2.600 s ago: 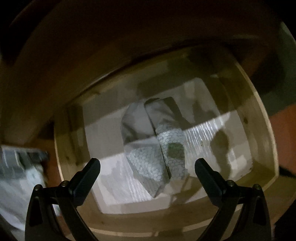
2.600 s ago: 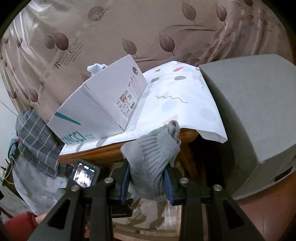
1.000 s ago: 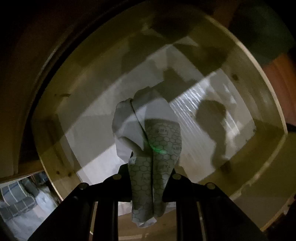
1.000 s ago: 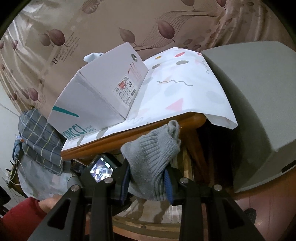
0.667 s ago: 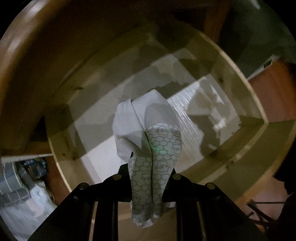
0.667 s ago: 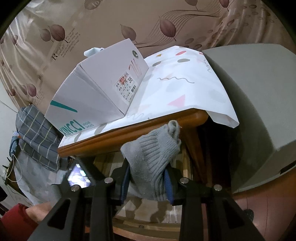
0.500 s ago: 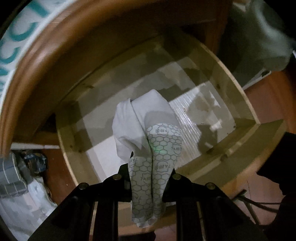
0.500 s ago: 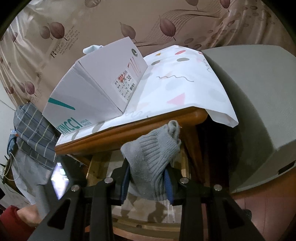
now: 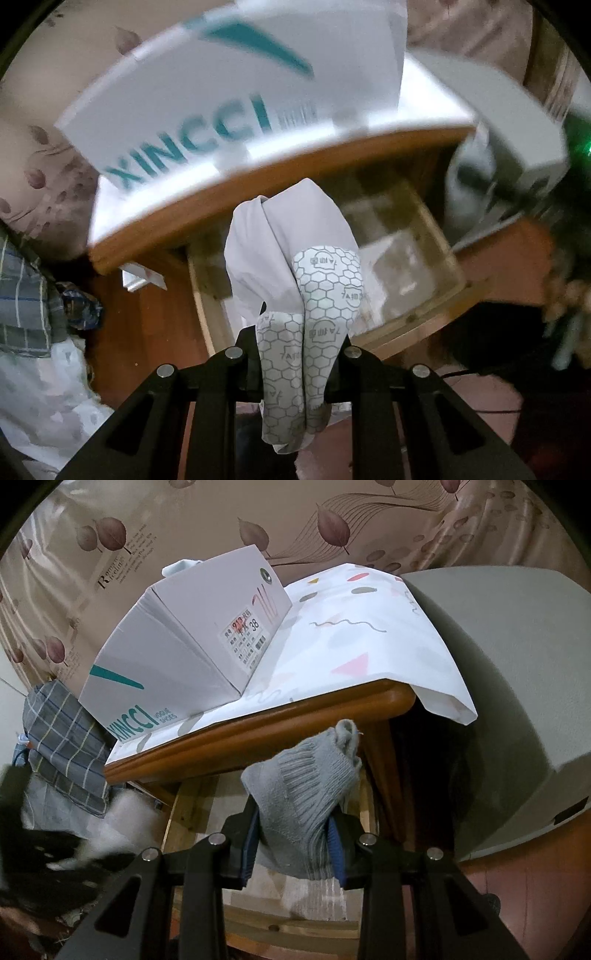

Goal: Take underwear out of drawer
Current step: 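Lift the hexagon-patterned sock into the white shoe box with the left gripper, then open the left gripper to drop the patterned sock and withdraw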

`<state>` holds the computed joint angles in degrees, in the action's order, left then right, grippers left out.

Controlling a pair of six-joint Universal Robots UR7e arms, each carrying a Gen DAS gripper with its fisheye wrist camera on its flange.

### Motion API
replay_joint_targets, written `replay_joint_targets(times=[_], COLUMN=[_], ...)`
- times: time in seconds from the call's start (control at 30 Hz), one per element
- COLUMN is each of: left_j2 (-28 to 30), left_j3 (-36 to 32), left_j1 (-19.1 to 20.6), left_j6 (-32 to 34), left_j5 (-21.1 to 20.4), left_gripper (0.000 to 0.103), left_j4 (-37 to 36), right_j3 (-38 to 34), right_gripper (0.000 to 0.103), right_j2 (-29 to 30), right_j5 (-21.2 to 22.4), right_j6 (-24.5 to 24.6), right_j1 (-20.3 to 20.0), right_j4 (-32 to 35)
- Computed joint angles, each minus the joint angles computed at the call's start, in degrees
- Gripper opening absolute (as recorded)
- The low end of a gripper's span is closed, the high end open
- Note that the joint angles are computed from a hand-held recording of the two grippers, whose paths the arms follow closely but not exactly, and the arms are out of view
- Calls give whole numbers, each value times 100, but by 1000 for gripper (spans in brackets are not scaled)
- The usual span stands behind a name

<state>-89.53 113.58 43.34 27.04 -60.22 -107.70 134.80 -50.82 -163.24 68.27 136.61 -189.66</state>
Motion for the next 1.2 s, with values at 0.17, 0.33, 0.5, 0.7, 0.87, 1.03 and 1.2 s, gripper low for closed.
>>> replay_joint_targets(times=[0.17,0.33,0.5,0.7,0.87,1.03,1.2], left_j2=[2,460,1106,2027,2681,3222,3550], left_j3=[-889,-1922,-2525,-3067,-3279,-3653,-3797], left_j1=[-180,-358,-447,-315,-206,-55,70], left_j6=[-118,-340,-521,-1258,-1597,-1875,-2088], left_j5=[-532,-741,-542,-272,70,97,288], left_gripper=[17,17,17,17,17,17,18], left_j4=[197,-24,-612,-622,-726,-537,-504], right_j3=[-2,-9,-45,-118,-142,-139,-74], right_gripper=[32,32,32,32,32,32,32], right_j2=[-7,-16,-28,-126,-126,-137,-148], right_j5=[13,6,-3,-152,-107,-74,-59], right_j6=[-9,45,104,368,299,262,250], right_j1=[4,-7,-5,38,19,2,-10], right_j4=[7,108,247,882,922,920,720])
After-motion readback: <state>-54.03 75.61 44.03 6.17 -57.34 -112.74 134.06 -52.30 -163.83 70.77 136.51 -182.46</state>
